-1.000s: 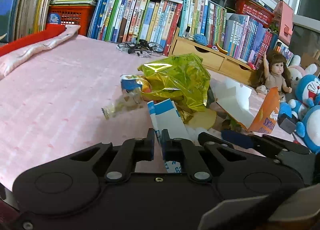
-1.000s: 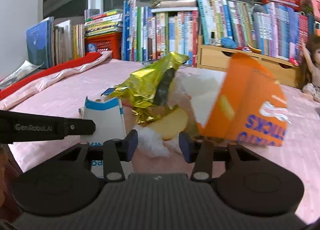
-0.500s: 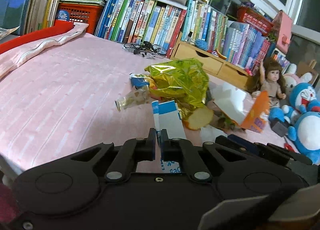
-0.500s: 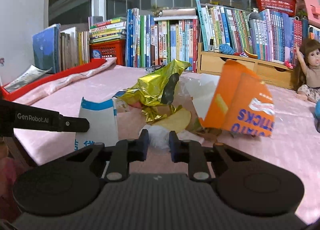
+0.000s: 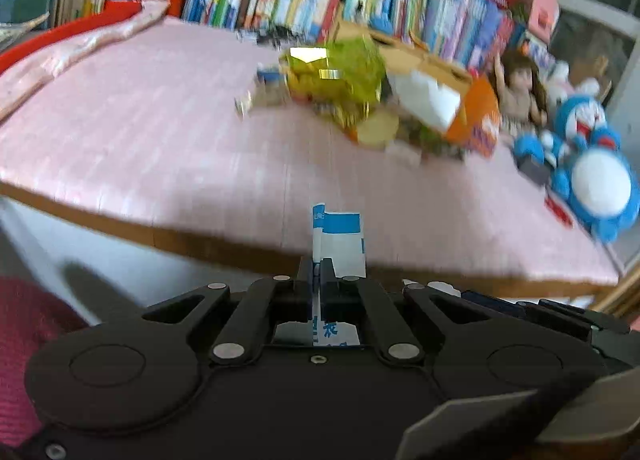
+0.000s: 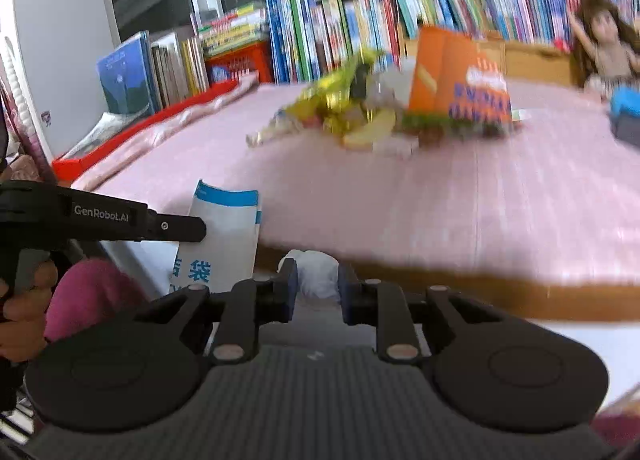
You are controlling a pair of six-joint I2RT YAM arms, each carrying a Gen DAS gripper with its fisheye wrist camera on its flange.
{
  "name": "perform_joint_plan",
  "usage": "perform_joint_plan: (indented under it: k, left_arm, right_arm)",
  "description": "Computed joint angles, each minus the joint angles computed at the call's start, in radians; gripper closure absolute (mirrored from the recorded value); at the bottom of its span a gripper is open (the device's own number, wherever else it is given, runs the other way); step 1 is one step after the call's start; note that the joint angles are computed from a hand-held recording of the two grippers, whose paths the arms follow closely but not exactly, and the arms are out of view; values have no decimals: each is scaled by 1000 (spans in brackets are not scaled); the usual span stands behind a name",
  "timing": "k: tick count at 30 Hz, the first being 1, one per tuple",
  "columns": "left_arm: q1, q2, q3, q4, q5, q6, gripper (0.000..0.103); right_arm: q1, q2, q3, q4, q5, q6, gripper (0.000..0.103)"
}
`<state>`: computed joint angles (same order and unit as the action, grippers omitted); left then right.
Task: Collect trash
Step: 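Lower both held items past the table edge over the bin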
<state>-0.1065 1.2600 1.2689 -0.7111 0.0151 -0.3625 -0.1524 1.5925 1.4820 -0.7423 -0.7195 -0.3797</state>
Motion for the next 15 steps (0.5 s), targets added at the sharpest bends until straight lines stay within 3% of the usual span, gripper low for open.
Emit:
perform_joint_plan:
  k: [5,15]
  left_arm:
    - [-29,11,-37,-64,-4,14,100]
    - [-55,69,-72,-136,-32,56,100]
  right_arm:
    - [-8,13,-30,-77,28,-32,77]
    - [-11,68,-32,-118,56,-35,77]
